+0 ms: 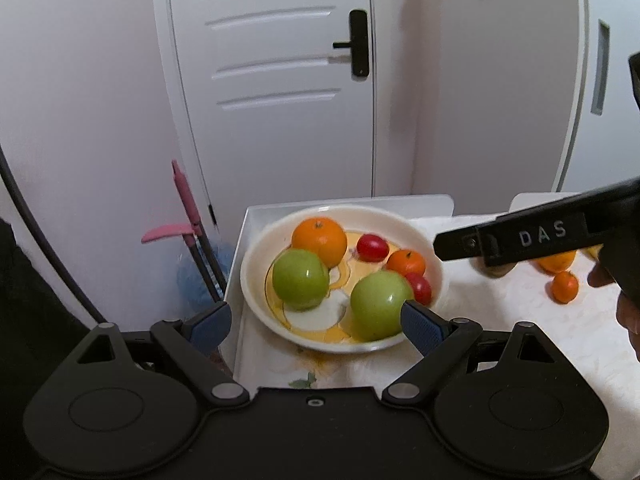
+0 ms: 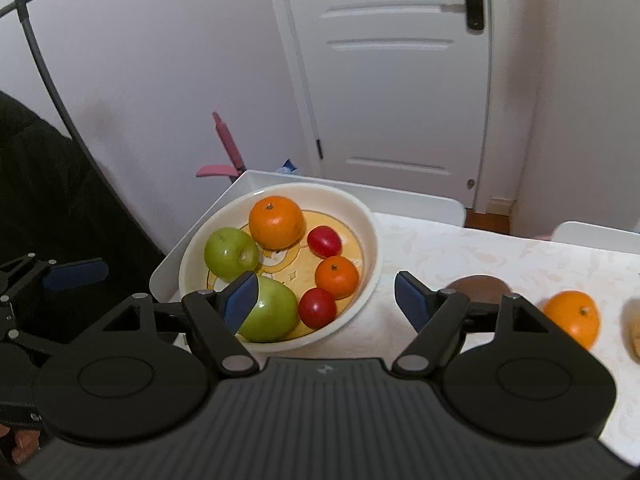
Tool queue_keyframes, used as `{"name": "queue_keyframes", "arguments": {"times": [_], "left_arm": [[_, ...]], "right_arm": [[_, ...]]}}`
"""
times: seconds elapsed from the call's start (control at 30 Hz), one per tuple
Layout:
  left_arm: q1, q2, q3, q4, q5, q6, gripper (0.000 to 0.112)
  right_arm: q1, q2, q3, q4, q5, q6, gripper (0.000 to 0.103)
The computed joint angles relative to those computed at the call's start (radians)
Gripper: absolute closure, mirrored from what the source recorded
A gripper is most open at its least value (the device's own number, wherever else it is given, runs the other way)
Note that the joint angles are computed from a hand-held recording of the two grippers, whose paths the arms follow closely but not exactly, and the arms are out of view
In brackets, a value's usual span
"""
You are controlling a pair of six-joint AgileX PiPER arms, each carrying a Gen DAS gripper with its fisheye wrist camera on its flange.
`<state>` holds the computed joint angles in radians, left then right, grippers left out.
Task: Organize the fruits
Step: 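Withdraw both open tools from the bowl toward the remaining fruits, then grasp the orange with the left tool while the right tool grasps the large red apple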
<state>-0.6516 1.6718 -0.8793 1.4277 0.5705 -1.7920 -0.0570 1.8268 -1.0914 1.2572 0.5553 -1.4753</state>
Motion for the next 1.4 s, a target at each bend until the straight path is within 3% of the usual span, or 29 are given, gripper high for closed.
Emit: {"name": "queue_keyframes", "arguments": {"times": [0.43,0.67,1.03,1.4], "left_arm": [[-0.017,-0.036,-0.065,-0.037,-0.074,0.138,0.016],[-0.089,0.014,-0.151,-0.062,-0.019,0.153,0.009],[-0.254,0.228,-0.464,-0.224,0.191,0.242,0.009],[-0.304,0.545,-0.899,-0.344,0.302,0.359,0.009]], "right_arm": [[-0.143,-0.182,0.13,-0.012,-0.056,0.047,0.0],[-0.308,-0.188,0.135,0.002,-0.028,-0.024,0.0],[-0.557,0.021,-0.111,-0.115,0.149,-0.099,0.0],[-0.648,0.326,-0.498,-0.244,0.326,-0.063,0.0]]}}
